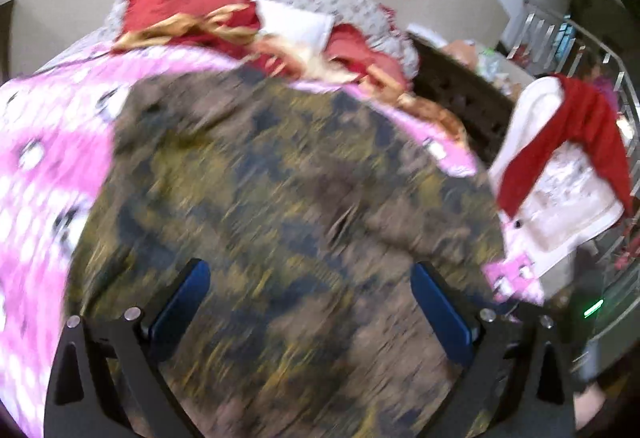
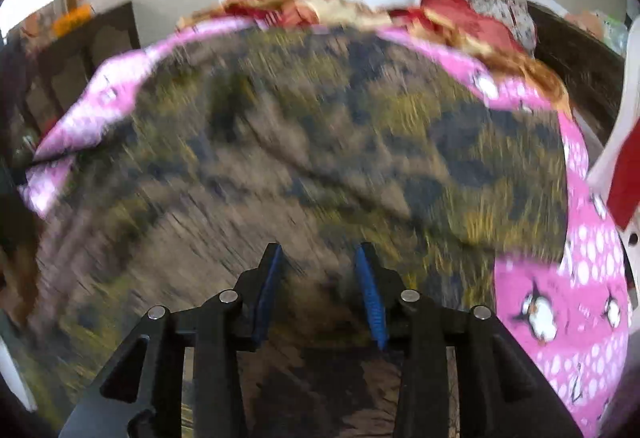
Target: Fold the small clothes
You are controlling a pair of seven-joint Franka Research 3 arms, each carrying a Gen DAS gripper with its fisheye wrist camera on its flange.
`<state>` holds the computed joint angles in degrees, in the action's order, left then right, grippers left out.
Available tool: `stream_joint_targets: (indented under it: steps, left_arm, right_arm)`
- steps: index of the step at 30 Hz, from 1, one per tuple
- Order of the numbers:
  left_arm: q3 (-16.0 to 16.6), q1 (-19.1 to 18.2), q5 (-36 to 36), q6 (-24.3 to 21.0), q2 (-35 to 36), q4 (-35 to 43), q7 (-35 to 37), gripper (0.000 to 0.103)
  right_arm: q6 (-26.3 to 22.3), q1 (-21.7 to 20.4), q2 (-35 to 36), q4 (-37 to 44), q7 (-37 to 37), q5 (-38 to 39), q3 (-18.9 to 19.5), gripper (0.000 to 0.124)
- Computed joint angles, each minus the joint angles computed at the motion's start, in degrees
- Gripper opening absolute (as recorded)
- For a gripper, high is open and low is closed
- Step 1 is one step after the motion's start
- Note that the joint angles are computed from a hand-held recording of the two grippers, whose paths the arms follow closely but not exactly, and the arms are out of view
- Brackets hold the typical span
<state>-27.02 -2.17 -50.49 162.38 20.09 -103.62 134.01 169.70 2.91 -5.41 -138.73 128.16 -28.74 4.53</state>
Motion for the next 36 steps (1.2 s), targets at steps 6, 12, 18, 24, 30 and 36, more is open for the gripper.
stream_joint_targets:
  steps: [6, 12, 18, 24, 30, 36]
  left_arm:
    - [0.7, -1.7, 8.4, -13.0, 12.0, 16.7, -8.2, 0.077]
    - [0.6, -3.2, 15.0, -14.8, 15.9, 21.8, -12.4, 0.057]
    - [-0.3, -2.8, 14.7, -22.3, 21.6, 30.3, -21.1, 0.005]
    - [-1.5, 0.4, 12.5, -28.7, 18.4, 30.0, -21.3, 0.004]
    - [5.1, 0.6, 18.2, -41.7, 16.7, 35.9, -25.2, 0.004]
    - [14.1, -4.8, 38.0, -36.3, 15.8, 34.7, -30.6, 0.004]
  right_arm:
    - [2.3, -2.1, 1.2, -0.3, 6.8, -6.2, 0.8, 0.038]
    - [6.3, -0.6, 2.2, -1.3, 3.4, -1.0, -1.5, 0.04]
    - [5.3, -0.7, 3.3, 0.4, 8.0, -6.5, -1.6, 0.042]
    - [5.7, 0.2, 3.4, 0.3, 8.3, -6.7, -2.7, 0.042]
    - [5.1, 0.3, 3.4, 0.5, 9.7, -8.8, -2.9, 0.042]
    - [5.2, 0.3, 3.2, 0.3, 9.6, -8.6, -2.9, 0.042]
